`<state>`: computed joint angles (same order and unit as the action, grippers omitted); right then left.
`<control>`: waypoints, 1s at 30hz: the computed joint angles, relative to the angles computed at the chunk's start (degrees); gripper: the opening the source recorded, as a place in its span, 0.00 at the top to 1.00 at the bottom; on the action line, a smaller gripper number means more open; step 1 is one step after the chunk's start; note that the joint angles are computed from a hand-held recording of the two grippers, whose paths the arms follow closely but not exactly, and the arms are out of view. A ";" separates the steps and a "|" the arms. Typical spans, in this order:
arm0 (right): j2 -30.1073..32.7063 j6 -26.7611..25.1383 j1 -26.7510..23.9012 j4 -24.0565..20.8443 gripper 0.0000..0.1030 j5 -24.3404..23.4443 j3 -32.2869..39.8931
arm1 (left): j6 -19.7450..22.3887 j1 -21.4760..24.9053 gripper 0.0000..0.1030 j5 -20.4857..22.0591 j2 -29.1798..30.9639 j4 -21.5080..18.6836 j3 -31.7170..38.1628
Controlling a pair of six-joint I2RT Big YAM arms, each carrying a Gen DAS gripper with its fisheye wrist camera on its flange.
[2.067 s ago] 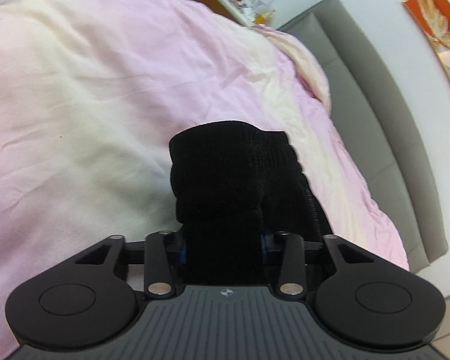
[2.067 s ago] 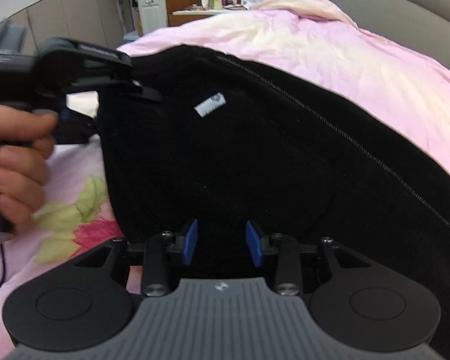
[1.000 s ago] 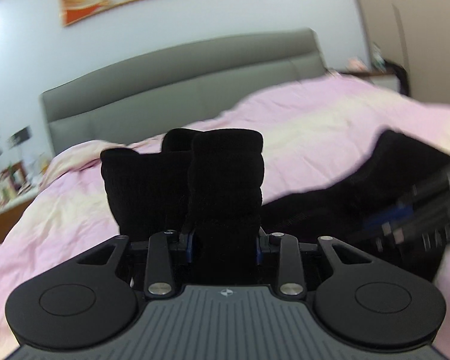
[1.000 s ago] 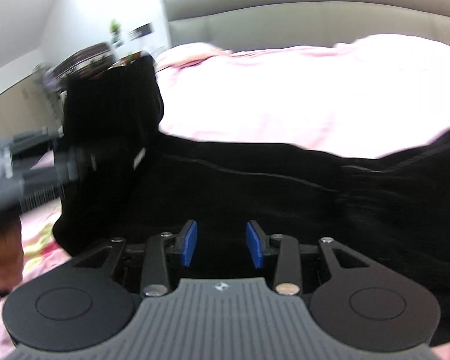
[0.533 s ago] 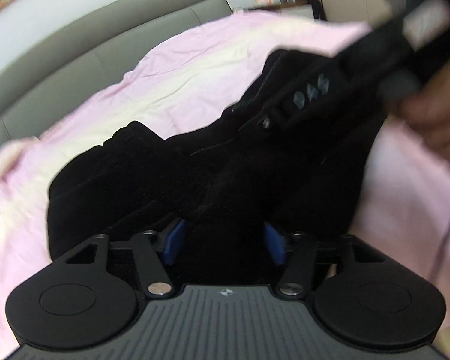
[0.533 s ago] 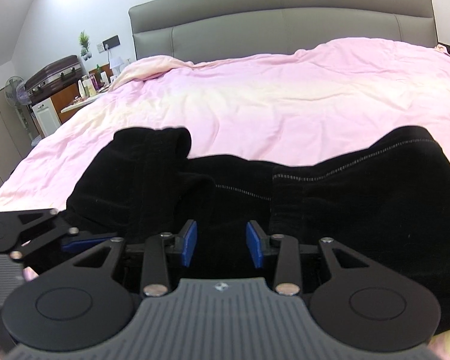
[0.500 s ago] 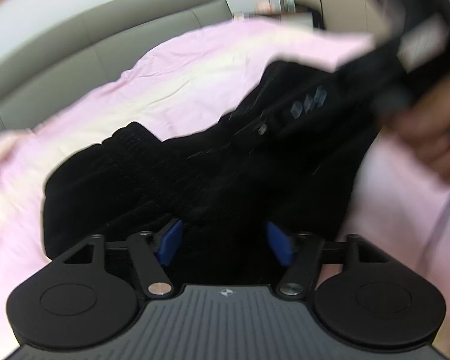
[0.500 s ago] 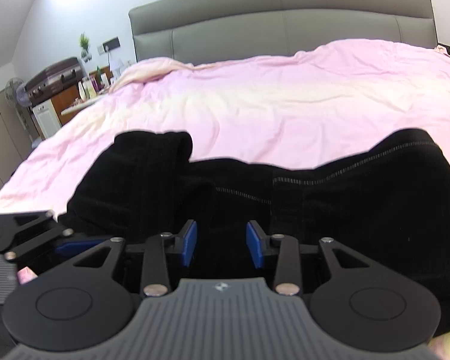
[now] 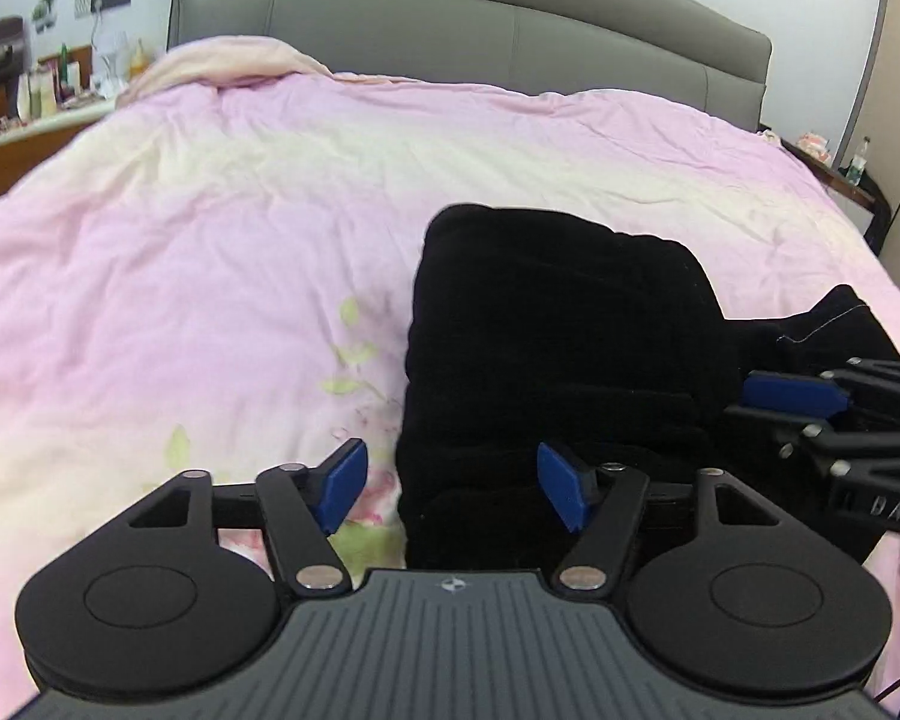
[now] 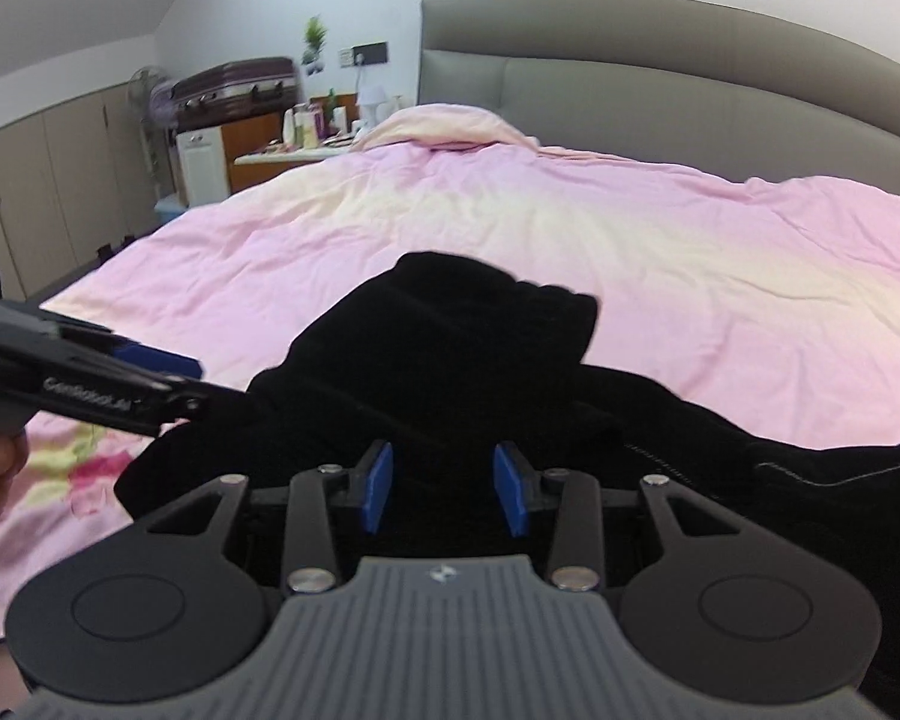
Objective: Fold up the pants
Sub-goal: 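Fold the held end over the pants with the left gripper and release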
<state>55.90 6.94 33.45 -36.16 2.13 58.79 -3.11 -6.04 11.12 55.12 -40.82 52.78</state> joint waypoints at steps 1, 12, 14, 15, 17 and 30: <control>0.50 -0.61 0.59 -0.11 0.66 0.52 -0.21 | -0.76 -0.60 0.28 -0.20 0.10 0.97 -0.51; 0.97 -3.76 -2.41 -3.46 0.64 -3.92 -2.27 | -6.61 -0.40 0.17 3.26 1.67 -3.70 -0.38; 0.29 -3.36 -3.65 -2.91 0.61 -6.25 -1.25 | -6.03 -0.71 0.17 2.21 1.50 -3.76 -0.23; -0.08 -3.96 -4.04 -1.25 0.51 -6.90 -1.12 | -5.88 -0.80 0.17 2.07 1.48 -3.90 -0.18; 0.67 -6.02 -4.78 1.07 0.30 -7.90 0.53 | -6.09 -0.92 0.17 1.87 1.36 -4.03 -0.20; 31.34 -21.41 -6.40 -18.37 0.38 -16.48 38.16 | -6.88 -0.26 0.17 3.13 0.68 -2.76 -1.36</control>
